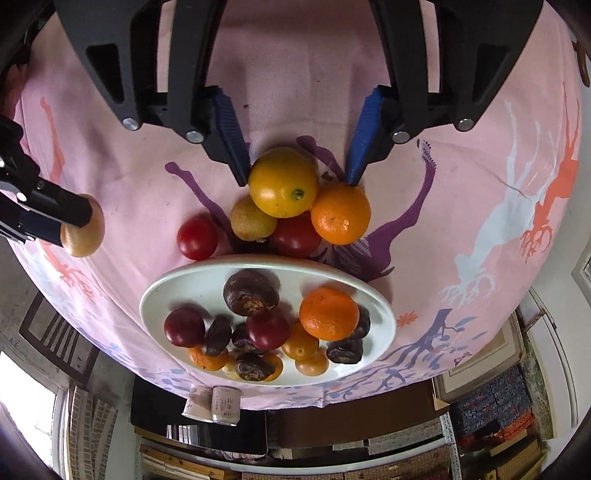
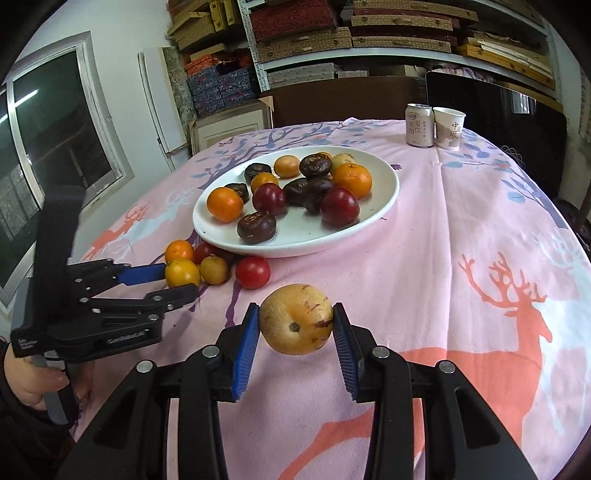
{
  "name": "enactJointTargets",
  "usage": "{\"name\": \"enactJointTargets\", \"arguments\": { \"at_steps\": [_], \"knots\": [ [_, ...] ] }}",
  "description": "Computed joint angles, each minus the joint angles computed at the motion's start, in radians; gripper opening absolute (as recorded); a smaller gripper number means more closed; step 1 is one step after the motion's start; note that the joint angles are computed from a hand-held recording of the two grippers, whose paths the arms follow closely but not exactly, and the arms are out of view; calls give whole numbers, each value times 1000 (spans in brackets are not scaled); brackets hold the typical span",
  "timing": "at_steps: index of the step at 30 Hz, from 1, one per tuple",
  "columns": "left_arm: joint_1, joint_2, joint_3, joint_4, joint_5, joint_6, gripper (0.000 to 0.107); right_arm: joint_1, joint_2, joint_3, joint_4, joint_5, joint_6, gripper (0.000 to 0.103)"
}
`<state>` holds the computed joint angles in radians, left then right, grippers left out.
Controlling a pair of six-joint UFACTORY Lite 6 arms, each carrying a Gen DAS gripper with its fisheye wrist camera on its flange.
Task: Organize fruits
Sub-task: 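Grasp a yellow orange with the left tool while the right tool grasps a pear, then release the yellow orange and pear onto the white plate, opening both tools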
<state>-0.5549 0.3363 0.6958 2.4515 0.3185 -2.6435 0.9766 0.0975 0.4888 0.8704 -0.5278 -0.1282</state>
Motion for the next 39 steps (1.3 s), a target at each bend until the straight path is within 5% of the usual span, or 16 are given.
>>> {"name": "enactJointTargets", "arguments": {
  "at_steps": [9,12,21,28,34,39],
  "knots": [
    [2,36,51,-91,-9,65,47,-3,-7,-23,-89,-4,85,40],
    [3,15,30,7,-4,-18,37,10,-20,-36,-65,-9,70,40],
    [21,-135,-118,246,10,-247,36,22,-80,-68,-15,-10,25,40],
    [-6,-291,-217,256,7,-254,36,50,-84,-62,16,-9,-2,40],
    [-13,-395,-243,259,-15,-248,36,50,-205,-89,117,20,-134,40],
    [42,-346,-101,279,-84,-213,36,-42,-289,-29,222,103,-359,40]
  ]
}}
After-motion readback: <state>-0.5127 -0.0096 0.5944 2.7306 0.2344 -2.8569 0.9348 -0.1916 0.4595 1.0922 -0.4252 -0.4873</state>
